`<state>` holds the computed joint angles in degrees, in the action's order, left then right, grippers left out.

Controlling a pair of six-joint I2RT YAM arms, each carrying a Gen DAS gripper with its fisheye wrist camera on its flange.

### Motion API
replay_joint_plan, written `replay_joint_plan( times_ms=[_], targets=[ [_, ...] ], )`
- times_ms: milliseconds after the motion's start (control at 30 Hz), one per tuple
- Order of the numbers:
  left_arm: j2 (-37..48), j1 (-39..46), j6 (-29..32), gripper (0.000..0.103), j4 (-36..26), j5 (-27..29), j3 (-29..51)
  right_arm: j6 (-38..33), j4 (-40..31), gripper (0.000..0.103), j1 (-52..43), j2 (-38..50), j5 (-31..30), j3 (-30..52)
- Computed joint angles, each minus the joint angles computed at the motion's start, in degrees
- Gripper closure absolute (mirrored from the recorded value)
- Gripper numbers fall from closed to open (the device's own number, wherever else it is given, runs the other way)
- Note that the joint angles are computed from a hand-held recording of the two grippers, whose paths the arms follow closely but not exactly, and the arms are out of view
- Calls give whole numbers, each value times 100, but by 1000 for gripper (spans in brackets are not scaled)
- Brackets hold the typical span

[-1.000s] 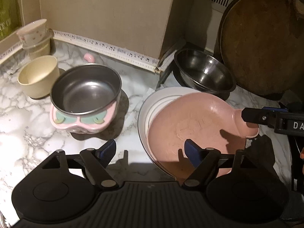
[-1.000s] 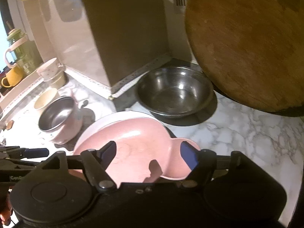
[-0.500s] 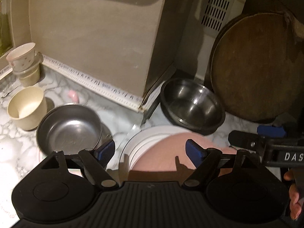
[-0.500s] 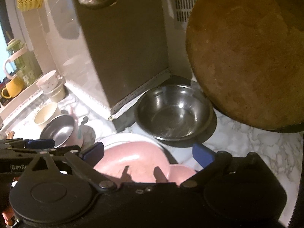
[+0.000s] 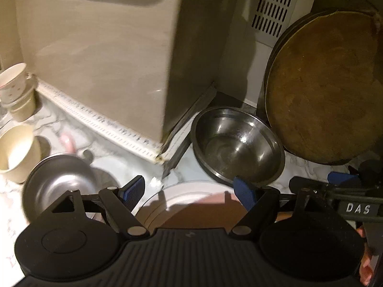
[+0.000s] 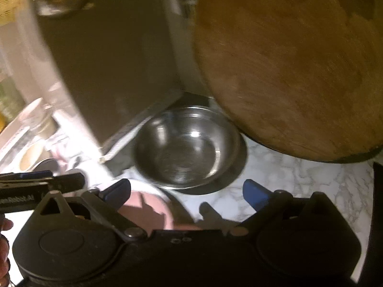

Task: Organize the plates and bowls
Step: 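Withdraw both grippers up from the stacked plates, then move both grippers to the large steel bowl rim and close them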

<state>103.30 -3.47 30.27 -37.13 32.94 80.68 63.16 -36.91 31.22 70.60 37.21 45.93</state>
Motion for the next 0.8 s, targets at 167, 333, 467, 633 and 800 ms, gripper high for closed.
replay_joint_plan(
  times_ms=[167, 333, 467, 633, 800],
  targets=[
    [422, -572, -618, 22, 456, -479, 173, -367, 503, 14, -867, 99, -453, -297],
    [722, -965, -897, 28, 755, -880, 241, -640, 1001, 22, -1475, 252, -871, -507],
    [1069, -1185, -1035, 42, 670, -1144, 546, -802, 1405, 29, -1891, 464, -1233, -642],
    [1412, -1373, -1121, 59, 596, -1393, 892, -867, 1774, 43, -2162, 675, -1501, -745],
    [1659, -1448, -1175, 74, 471, -1507, 1158, -891, 2036, 58, -2304, 793, -1699, -847]
  ],
)
